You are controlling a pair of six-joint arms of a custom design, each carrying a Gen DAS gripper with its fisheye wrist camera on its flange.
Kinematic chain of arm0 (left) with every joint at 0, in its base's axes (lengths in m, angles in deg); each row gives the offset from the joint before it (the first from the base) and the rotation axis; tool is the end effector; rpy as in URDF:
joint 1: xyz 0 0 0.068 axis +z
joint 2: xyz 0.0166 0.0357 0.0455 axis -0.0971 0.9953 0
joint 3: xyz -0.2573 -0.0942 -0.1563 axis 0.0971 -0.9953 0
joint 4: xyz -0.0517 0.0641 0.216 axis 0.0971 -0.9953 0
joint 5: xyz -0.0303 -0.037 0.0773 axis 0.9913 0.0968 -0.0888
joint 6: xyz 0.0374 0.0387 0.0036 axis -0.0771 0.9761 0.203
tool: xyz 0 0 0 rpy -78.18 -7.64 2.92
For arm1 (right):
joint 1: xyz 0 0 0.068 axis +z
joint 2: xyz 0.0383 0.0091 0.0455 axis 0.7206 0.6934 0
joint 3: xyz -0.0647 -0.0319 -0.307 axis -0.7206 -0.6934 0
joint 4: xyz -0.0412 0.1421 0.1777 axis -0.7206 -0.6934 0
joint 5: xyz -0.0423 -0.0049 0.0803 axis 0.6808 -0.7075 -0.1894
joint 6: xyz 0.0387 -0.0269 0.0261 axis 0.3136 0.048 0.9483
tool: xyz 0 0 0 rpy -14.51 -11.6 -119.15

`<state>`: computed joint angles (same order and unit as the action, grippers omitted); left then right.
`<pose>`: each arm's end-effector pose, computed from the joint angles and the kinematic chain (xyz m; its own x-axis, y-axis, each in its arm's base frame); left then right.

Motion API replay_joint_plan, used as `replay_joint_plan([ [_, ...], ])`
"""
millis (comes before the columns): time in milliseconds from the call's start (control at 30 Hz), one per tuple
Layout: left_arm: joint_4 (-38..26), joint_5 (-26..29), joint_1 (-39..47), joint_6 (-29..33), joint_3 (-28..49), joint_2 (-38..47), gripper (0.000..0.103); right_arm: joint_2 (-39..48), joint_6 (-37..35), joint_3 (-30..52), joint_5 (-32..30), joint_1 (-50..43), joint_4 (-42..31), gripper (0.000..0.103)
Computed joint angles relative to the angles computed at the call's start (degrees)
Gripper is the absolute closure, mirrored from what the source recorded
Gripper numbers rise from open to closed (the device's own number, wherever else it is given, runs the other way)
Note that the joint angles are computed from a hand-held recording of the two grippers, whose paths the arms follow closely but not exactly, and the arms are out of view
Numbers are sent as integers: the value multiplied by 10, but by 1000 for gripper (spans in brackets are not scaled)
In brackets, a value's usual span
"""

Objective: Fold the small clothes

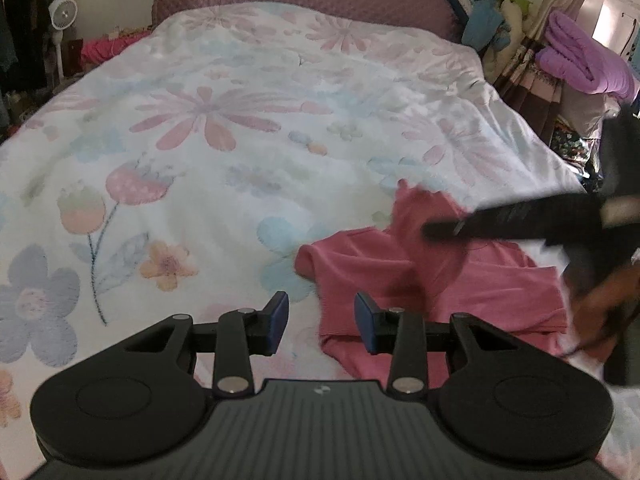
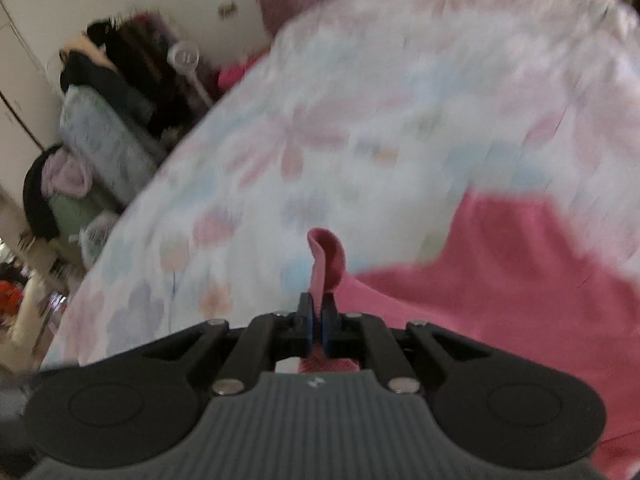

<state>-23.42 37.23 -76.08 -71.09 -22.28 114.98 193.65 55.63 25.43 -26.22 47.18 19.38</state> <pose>0.0872 -0.1759 0.1942 -0.6874 -0.3076 -0.6580 -0.2540 0.9505 -0.1790 0.3126 0.0295 0.1650 -0.7953 -0.2764 -0.5395 -0.5532 0.6947 0.4597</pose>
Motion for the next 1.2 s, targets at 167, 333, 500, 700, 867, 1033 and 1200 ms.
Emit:
replay_joint_plan([
  [167, 209, 35, 62, 55, -107, 23, 58, 129, 17, -27, -17, 47, 102, 95],
  [333, 388, 77, 126, 112, -172, 82, 55, 141, -30, -22, -29, 26, 103, 69],
  [500, 535, 121, 201, 151, -192, 181, 51, 150, -123, 44, -20, -88, 37, 68],
  [700, 664, 133, 250, 139, -227, 257, 46, 216, -197, 219, 20, -267, -54, 57],
  [867, 784, 164, 292, 128, -256, 316, 46, 318, -182, 374, 55, -352, -116, 56],
  [1033, 837, 181, 294, 103, -254, 349, 56, 428, -99, 510, 0, -375, -201, 62],
  [1200, 713, 154, 272, 114, -184, 319, 97, 432, -103, 506, -29, -357, -189, 103],
])
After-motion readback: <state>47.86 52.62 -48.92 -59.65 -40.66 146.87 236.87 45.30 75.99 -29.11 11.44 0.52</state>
